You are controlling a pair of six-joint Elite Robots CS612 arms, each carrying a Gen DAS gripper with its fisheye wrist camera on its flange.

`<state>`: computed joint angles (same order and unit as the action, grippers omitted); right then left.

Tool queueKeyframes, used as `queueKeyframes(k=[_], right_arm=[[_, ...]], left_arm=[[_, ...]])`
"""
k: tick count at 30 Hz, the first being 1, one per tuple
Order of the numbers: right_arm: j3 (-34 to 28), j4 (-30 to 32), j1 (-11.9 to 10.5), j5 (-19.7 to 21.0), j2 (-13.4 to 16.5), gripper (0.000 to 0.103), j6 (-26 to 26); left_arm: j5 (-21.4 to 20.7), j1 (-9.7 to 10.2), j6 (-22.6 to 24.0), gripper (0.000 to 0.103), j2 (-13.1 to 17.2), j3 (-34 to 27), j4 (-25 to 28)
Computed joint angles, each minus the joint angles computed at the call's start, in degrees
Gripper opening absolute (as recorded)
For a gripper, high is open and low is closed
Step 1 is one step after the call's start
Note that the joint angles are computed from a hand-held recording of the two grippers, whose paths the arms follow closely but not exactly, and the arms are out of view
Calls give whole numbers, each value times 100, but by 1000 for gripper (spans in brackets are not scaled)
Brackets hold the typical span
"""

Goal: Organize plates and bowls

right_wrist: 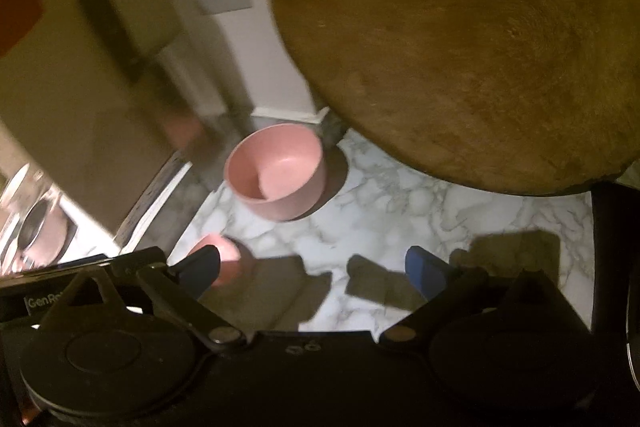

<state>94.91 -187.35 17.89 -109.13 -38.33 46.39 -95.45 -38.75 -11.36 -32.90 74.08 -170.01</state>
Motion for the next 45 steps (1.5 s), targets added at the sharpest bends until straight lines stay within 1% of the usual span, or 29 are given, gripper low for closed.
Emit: queueKeyframes(k=[3,5,7,10,14,20,23,25,27,30,32,33,34,35,36,37,38,40,41,42,43,45], right_arm=[[-91,264,-126,99,11,99,207],[-161,352,-210,166,45,99,348],[-236,466,-276,200,84,99,474],[-361,546,-356,283,163,99,475],[-528,686,-409,261,268,96,453],[-781,830,-506,480,419,83,472],[-914,917,-532,507,502,78,496],[-991,971,-555,575,558,72,544],[-1073,1048,-579,644,614,69,592],[-1178,1148,-597,684,681,56,560],[-1220,1143,-610,696,709,51,594],[-1240,1147,-611,662,720,50,622],[-1257,1141,-612,646,731,48,634],[-1268,1144,-616,653,734,46,625],[-1281,1139,-622,677,740,42,595],[-1295,1129,-625,707,747,39,557],[-1311,1132,-627,724,753,37,529],[-1357,1150,-630,756,770,28,447],[-1385,1170,-632,778,780,27,400],[-1414,1201,-631,786,790,23,364],[-1439,1212,-631,803,800,19,328],[-1479,1228,-632,842,817,13,272]], left_arm=[[201,-51,-193,80,132,-266,94],[375,-99,-204,80,222,-416,101],[447,-128,-258,80,305,-565,176],[553,-171,-309,80,443,-804,313],[748,-216,-374,80,627,-1125,546],[899,-232,-536,80,911,-1640,983],[943,-239,-541,80,1010,-1804,1080],[1025,-253,-529,80,1085,-1929,1171],[1054,-257,-585,79,1155,-2049,1280],[1042,-259,-687,79,1225,-2165,1375],[1033,-267,-652,72,1260,-2227,1380],[1000,-267,-646,66,1288,-2276,1399],[966,-267,-658,58,1310,-2316,1411],[947,-268,-670,54,1323,-2344,1428],[928,-271,-668,46,1340,-2381,1454],[906,-273,-656,41,1353,-2407,1477],[888,-275,-659,39,1366,-2434,1504],[867,-283,-683,31,1394,-2483,1541],[852,-282,-689,30,1395,-2489,1554],[851,-286,-694,26,1406,-2509,1565],[862,-290,-692,19,1413,-2520,1564],[897,-298,-697,15,1420,-2534,1578]])
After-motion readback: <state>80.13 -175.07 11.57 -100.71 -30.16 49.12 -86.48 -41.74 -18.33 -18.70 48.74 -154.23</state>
